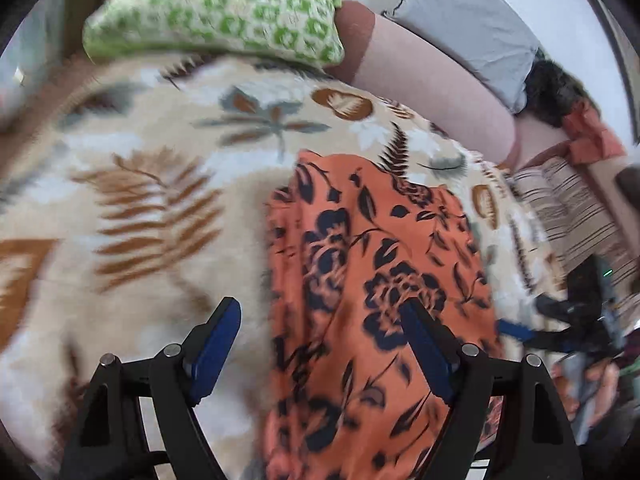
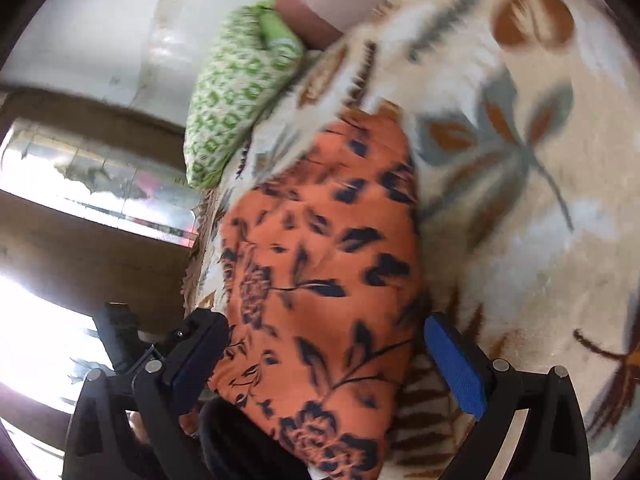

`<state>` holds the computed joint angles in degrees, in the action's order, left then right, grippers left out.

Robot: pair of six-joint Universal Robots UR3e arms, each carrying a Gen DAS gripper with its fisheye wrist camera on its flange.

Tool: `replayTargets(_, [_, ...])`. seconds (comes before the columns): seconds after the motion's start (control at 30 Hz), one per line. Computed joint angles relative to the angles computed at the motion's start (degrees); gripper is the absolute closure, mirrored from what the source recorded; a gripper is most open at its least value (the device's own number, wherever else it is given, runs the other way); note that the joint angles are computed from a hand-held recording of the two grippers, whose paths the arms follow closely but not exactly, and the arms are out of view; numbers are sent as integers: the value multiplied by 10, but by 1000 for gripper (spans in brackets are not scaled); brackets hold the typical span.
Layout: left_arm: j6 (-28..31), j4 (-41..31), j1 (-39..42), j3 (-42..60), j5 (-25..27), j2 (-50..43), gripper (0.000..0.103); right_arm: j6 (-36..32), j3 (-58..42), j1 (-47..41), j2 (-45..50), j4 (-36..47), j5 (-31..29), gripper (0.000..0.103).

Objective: Fold small clothes

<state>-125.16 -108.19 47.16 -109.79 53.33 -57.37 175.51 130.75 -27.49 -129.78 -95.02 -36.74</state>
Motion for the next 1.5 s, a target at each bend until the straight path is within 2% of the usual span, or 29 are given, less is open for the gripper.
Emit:
replayTargets(0.07, [-52,67,-35,-23,14,-32,20,3,21,0,17,-37,31,3])
replayTargets(0.1, [-72,99,-57,-34,24,-61,20,28,35,15,46,-98,40,3])
replayTargets(0.17, [-77,125,-63,-58,21,-60,20,75,34,52,114,-184,3,3])
replayTargets(0.2, [-74,131,-66,-62,20,-51,26,96,33,70,154,-217,-9,4])
replayTargets(0.23, [-72,125,-72,-56,23,-55,62,111,24,87,169,-248,-19,4])
replayTargets(0.27, [-71,106,-76,-43,23,-63,71,97,0,106,183,-249,-24,18])
replayTargets(0.3, [-84,113,-81,-43,26,-57,74,93,-31,132,203,-241,-49,49])
replayTargets(0.33, [-93,125,-91,-45,31,-56,76,100,-49,151,218,-250,-69,58])
replayTargets(0.43, [-110,123,-97,-36,33,-55,78,101,-82,173,240,-249,-90,63])
replayTargets(0.57, [-71,40,-70,4,-13,-5,79,59,-134,163,213,-198,-83,70])
replayTargets(0.6, [-68,16,-72,26,-38,9,79,53,-158,162,206,-184,-86,70])
replayTargets(0.7, [-135,69,-128,60,-80,11,79,-16,-235,111,180,-95,-66,70])
replayTargets(0.77, [-208,140,-185,81,-92,-20,79,-82,-287,56,172,-7,-47,70])
replayTargets(0.8, [-257,202,-226,87,-93,-43,78,-145,-329,8,169,74,-34,70])
replayTargets(0.83, [-300,261,-262,87,-88,-65,78,-178,-350,-21,170,113,-30,70])
replayTargets(0.9, [-400,394,-350,92,-53,-135,78,-261,-392,-86,192,200,-18,70])
replayTargets(0.97, [-465,476,-406,91,-16,-192,76,-313,-399,-128,219,242,-13,69])
replayTargets(1.0, [-501,534,-446,88,21,-243,71,-302,-371,-132,237,201,-19,66])
replayTargets(1.03, [-516,553,-472,98,53,-285,65,-294,-342,-137,247,167,-29,65])
replayTargets(1.07, [-533,550,-502,121,95,-332,63,-266,-301,-134,264,109,-55,58])
replayTargets(1.1, [-543,553,-520,122,131,-377,63,-239,-274,-130,271,71,-81,38])
replayTargets(1.13, [-548,547,-523,123,146,-398,52,-191,-239,-119,281,17,-131,33])
replayTargets(1.17, [-554,558,-510,101,135,-395,47,-166,-214,-112,281,-14,-168,32])
replayTargets(1.2, [-561,575,-493,72,130,-368,43,-182,-181,-128,257,-10,-162,32])
replayTargets(1.23, [-554,574,-483,62,127,-348,43,-197,-165,-146,227,3,-149,32])
replayTargets(1.3, [-532,570,-473,50,138,-297,43,-191,-165,-151,169,-5,-167,32])
replayTargets(1.37, [-507,558,-462,37,133,-249,39,-199,-176,-176,112,9,-149,32])
replayTargets(1.43, [-501,562,-472,32,151,-228,34,-243,-206,-207,72,91,-78,30])
replayTargets(1.5, [-498,570,-506,38,193,-238,33,-275,-224,-196,77,159,-22,14])
